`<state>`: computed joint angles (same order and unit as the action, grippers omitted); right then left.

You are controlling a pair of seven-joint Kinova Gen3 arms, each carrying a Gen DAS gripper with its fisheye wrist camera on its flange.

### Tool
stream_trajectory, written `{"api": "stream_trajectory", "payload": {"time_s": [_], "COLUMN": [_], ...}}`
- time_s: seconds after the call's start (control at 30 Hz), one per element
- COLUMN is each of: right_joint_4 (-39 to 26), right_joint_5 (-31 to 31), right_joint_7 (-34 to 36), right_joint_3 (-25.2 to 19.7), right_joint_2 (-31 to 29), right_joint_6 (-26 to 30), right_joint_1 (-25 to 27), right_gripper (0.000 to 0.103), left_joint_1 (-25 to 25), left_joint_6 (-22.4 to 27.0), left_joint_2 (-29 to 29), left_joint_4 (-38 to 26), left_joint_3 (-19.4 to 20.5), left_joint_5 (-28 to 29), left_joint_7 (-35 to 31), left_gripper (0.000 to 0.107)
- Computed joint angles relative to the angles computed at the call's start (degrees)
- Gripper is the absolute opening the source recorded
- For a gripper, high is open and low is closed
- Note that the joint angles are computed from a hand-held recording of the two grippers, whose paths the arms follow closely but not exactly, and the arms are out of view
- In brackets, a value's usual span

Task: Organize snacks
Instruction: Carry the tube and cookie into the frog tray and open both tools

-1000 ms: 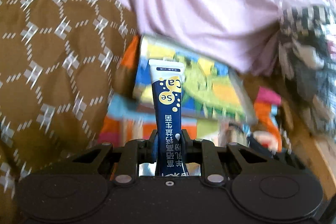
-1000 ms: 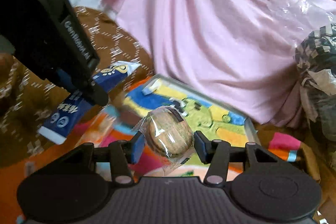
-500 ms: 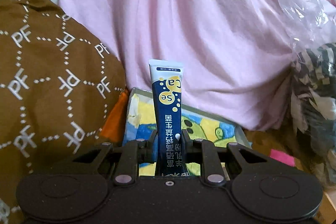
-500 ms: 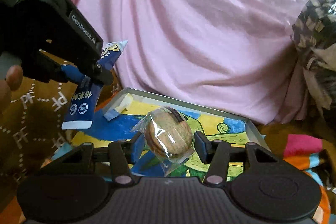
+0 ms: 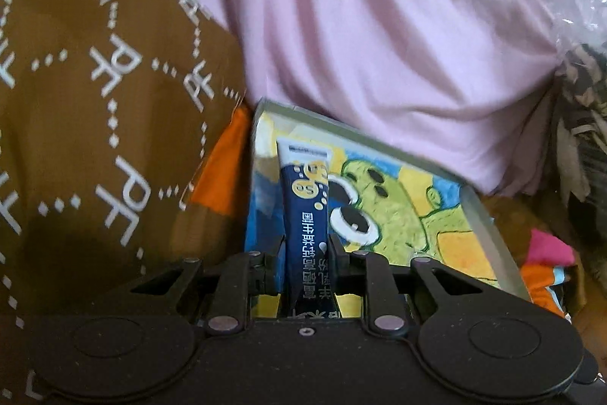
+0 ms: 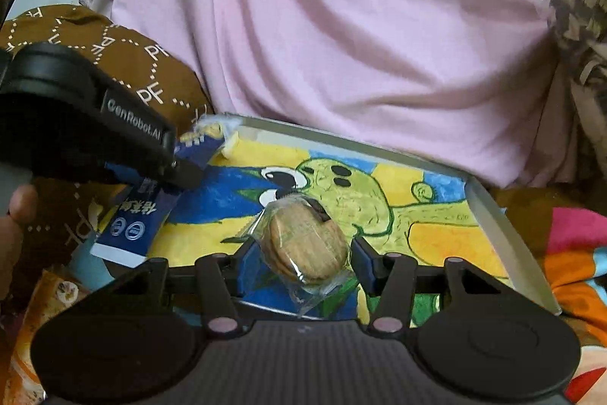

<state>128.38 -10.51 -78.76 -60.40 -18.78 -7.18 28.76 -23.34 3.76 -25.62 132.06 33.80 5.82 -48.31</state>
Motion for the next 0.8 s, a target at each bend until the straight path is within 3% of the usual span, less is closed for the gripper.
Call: {"api": "stream_trajectory", "payload": {"time_s": [0.17, 0.27, 0.53, 0.57, 0.8], "right_joint_4": [-0.6, -0.5, 1.2, 1.3, 4.0], "right_joint_5": [0.2, 0.7, 0.3, 0.1, 1.7], "right_joint_7": [-0.7, -0.9, -2.3, -2.7, -6.5], "right_joint_3": [0.5, 2.1, 11.8, 13.1, 25.9], "right_joint_2": [1.3, 1.7, 0.1, -0.4, -5.8], "right_joint_6": [1.6, 1.6, 1.2, 1.4, 1.5], "right_joint_1": [-0.5, -2.2, -11.8, -12.8, -23.8], "right_gripper": [0.060, 0.070, 0.092, 0.093, 0.103], "left_joint_1": [-0.3, -0.8, 0.6, 0.0, -2.6], "left_joint_6": [-0.1, 0.8, 4.7, 5.8, 14.0], "left_joint_2": [0.4, -0.2, -3.0, -4.0, -12.1], "left_joint_4": [0.3, -0.1, -1.5, -1.9, -5.5], "left_joint_3": [0.4, 0.9, -0.5, 0.1, 2.3], "left_joint_5": [-0.3, -0.2, -1.2, -1.4, -3.7], "left_joint_7": [-0.5, -0.3, 0.4, 0.8, 3.7], "left_gripper": [0.027, 0.033, 0.059, 0.066, 0.089]}}
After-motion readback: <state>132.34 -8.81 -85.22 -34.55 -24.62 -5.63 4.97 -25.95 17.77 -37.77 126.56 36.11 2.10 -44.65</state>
